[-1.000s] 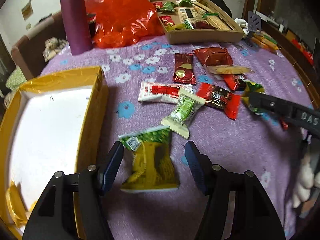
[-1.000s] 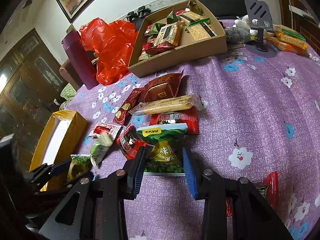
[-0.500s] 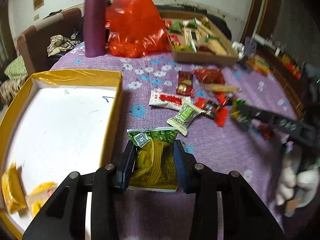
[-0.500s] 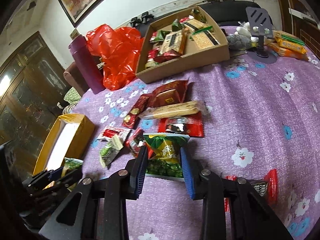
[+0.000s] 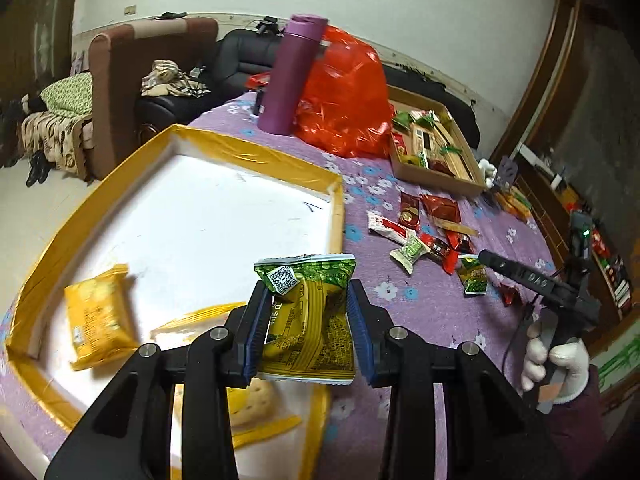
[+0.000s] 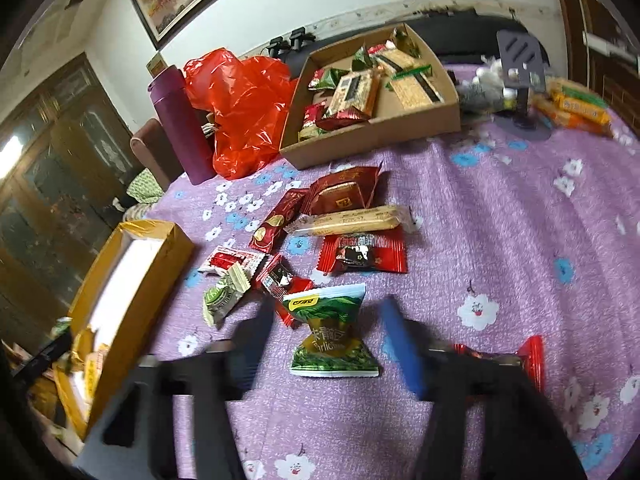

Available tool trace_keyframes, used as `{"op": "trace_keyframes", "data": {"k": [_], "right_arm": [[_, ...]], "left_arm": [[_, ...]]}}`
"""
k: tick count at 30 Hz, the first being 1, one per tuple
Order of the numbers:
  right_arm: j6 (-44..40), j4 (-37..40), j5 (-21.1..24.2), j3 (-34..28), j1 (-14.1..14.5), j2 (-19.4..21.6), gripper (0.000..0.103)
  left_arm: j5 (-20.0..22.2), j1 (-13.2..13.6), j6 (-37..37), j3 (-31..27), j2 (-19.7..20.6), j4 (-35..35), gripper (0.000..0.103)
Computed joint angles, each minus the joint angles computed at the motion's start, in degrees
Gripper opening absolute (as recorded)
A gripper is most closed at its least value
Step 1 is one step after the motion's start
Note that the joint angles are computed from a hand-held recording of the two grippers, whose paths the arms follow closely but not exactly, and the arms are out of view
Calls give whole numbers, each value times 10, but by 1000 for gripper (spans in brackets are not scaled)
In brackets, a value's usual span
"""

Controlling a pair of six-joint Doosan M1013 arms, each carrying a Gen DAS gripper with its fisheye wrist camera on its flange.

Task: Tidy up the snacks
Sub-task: 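Carry both green packets over the white tray and release them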

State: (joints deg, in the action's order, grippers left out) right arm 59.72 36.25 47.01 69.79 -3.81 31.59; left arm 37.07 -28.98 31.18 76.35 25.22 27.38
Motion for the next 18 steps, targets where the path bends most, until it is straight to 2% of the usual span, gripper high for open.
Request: {"op": "trace_keyframes", "data": {"k": [3,4,5,6,8,13,18], "right_arm": [[12,-43,10,-8,13,9,67],[22,-69,11,-9,19,11,61],[45,-112,-7,-1,28,9,45],[49,-125,-21,5,31,5,41],[56,-122,-11,5,30,2,37],[75,-104,-1,18,24,-14,34],[18,-20,40,13,33,-33,34]], "left_arm": [[-18,2,-19,16,-10,9,36],[-22,2,-24,21,-13,13,36],[-25,3,-28,26,-16,18,36],[-27,3,-33,31,-20,23,36],[-31,5,-42,40,-26,33,36],[-38,18,-55,54,-37,48,36],[-36,43,-36,51,-33,11,36]]}}
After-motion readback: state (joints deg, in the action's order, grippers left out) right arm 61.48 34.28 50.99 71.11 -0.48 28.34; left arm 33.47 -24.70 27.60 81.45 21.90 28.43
